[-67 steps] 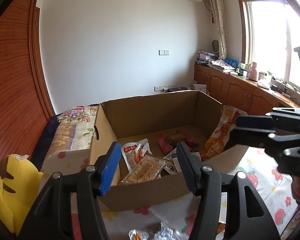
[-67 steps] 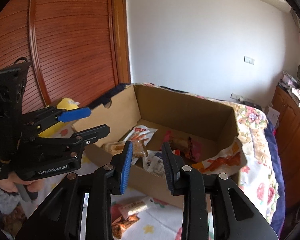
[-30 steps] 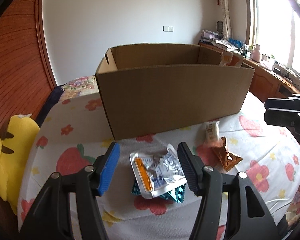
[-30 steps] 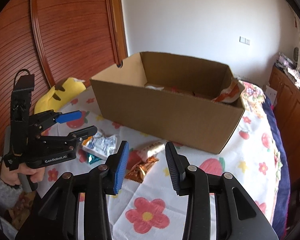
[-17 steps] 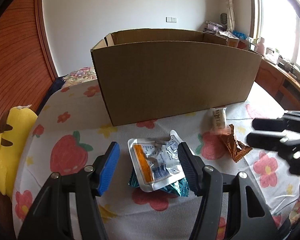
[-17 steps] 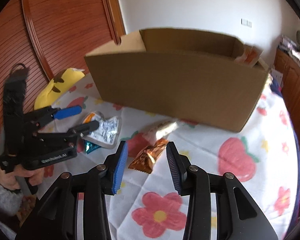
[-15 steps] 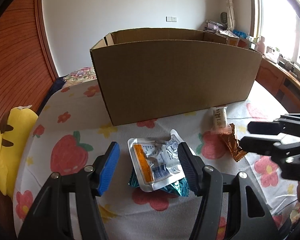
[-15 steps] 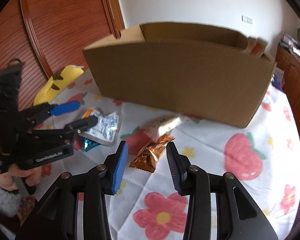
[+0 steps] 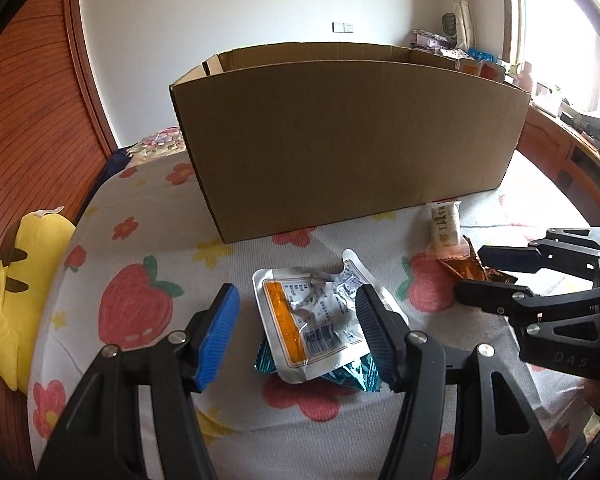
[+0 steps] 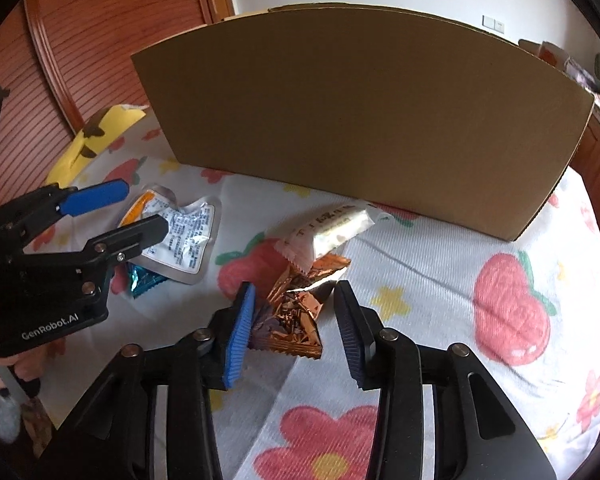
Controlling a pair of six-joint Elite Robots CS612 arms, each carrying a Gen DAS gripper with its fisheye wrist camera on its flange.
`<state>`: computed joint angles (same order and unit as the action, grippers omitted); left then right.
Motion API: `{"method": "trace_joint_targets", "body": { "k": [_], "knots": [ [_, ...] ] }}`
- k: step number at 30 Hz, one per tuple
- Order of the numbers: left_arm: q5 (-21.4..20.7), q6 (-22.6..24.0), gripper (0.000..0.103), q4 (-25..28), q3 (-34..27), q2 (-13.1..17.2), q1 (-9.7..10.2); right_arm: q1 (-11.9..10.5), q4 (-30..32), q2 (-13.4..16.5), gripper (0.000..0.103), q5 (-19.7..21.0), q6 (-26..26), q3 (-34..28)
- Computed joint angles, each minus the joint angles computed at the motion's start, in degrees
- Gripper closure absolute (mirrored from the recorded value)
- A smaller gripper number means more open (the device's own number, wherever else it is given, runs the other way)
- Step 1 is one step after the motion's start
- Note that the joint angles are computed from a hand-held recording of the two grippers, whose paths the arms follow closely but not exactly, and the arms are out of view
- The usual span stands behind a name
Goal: Organize snacks
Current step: 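Grasp the copper-wrapped candy with the right tool and lift it, then grasp the white sachet with orange stripe with the left tool while the right tool holds the candy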
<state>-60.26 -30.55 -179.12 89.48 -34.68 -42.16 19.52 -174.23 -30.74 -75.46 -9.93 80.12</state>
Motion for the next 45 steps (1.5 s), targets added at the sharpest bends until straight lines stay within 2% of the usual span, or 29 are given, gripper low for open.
{"method": "trace_joint_targets", "body": {
  "k": [2, 6, 12, 18, 22, 28, 34, 42, 45],
  "knots": [
    [-0.01, -0.15, 0.042, 0.30, -0.04, -0.02, 0.02, 0.22, -0.33, -0.02, 0.074, -1.62, -0.94, 0.13],
    [0.09, -0.36, 0.042, 0.39, 0.00, -0.01, 0.06, -0.04, -0.40, -0.46, 0.083, -1.96, -1.91, 0.86],
    [-0.95, -0.13, 0.040, 0.72, -0.16, 0.01, 0.27, -1.15, -2.63, -1.98, 0.084, -1.58, -2.05, 4.22],
    [-5.03, -1.43, 0.037, 0.45, -0.18, -0.01, 1.11, -2.52, -6.87, -3.38, 0.083, 0.36, -0.41, 8.52],
    [-7.79, -2.07, 0.035, 1.61, -0.93, 0.27, 1.59, -2.67, -8.92, -3.37, 0.083, -0.68, -1.15, 9.76],
    [-8.26, -1.60, 0.035, 4.11, -2.49, 0.58, 1.68, -2.75, -9.35, -3.07, 0.082, -0.25, -1.35, 9.51],
    [-9.96, -3.02, 0.034, 6.50, -4.12, 1.03, 2.25, -2.87, -9.62, -2.99, 0.082, 0.29, -1.44, 9.55],
    [-9.17, -3.67, 0.034, 5.06, -4.04, 1.43, 2.11, -3.15, -9.81, -3.03, 0.081, 1.50, -1.10, 9.77],
    [-8.76, -2.92, 0.040, 4.67, -3.80, 1.44, 1.65, -3.28, -9.82, -3.02, 0.081, 2.12, -0.82, 9.80]
  ]
}}
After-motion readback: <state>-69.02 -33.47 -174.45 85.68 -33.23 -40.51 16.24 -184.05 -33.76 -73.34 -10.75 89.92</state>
